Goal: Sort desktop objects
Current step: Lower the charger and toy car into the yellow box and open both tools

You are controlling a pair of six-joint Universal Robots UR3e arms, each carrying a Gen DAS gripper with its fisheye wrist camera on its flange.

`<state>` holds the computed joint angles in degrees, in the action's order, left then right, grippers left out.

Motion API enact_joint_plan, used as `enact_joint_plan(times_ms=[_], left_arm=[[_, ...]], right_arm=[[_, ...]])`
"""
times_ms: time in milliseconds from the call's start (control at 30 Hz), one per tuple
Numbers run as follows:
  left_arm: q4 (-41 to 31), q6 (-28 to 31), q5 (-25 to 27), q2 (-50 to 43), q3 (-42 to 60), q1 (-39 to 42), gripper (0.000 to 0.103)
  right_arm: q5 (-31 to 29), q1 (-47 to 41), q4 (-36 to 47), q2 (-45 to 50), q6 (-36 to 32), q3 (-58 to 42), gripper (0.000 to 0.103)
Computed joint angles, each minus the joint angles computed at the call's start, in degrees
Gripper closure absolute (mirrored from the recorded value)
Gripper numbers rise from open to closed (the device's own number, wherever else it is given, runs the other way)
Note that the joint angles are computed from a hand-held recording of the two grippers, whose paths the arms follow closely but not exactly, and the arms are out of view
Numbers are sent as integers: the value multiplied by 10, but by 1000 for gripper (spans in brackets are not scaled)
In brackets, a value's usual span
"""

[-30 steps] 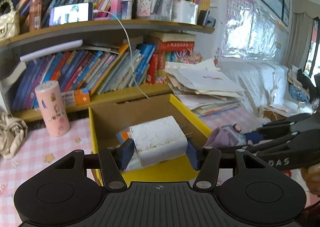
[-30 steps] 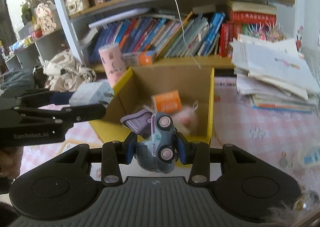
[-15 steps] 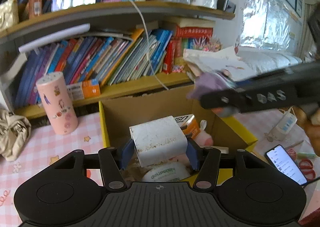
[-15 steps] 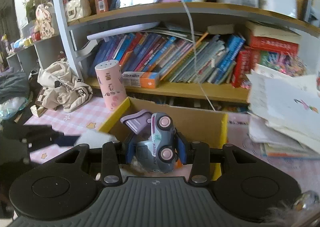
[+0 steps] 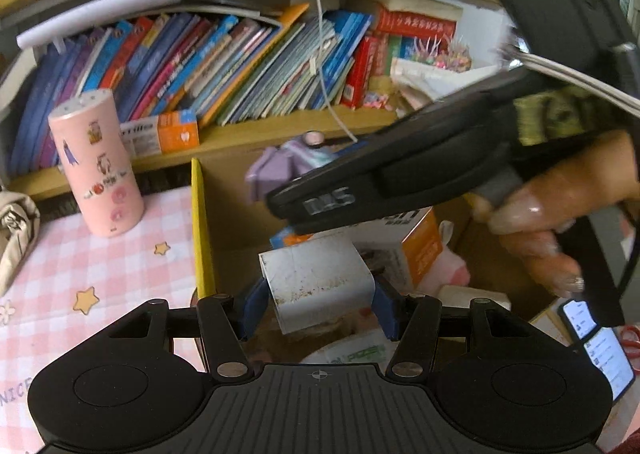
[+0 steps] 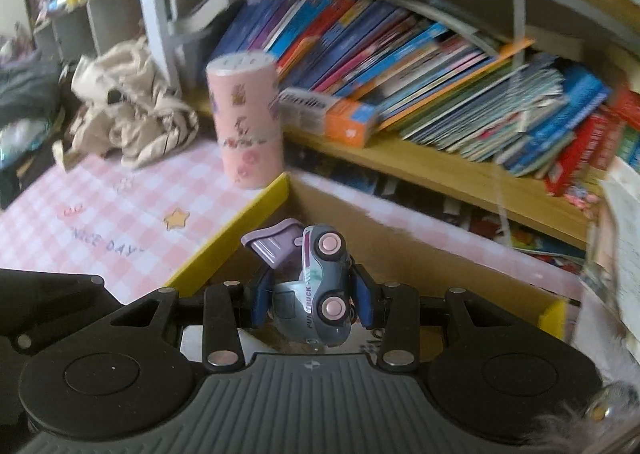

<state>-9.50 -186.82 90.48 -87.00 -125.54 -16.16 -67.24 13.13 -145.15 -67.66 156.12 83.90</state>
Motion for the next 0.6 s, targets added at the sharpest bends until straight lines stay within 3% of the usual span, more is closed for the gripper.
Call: enact_joint_plan(times_ms=[267,467,600], left_arm=[[15,13,-3,-31,13,-4,52],[20,13,-4,-39,19,-7,54],[21,10,-4,-36,15,-5,47]], right_arm=[[-25,29,76,79,-19,-96,64],[-34,39,87,101,-20,-125,63],[-28,35,79,93,-17,-113,53]])
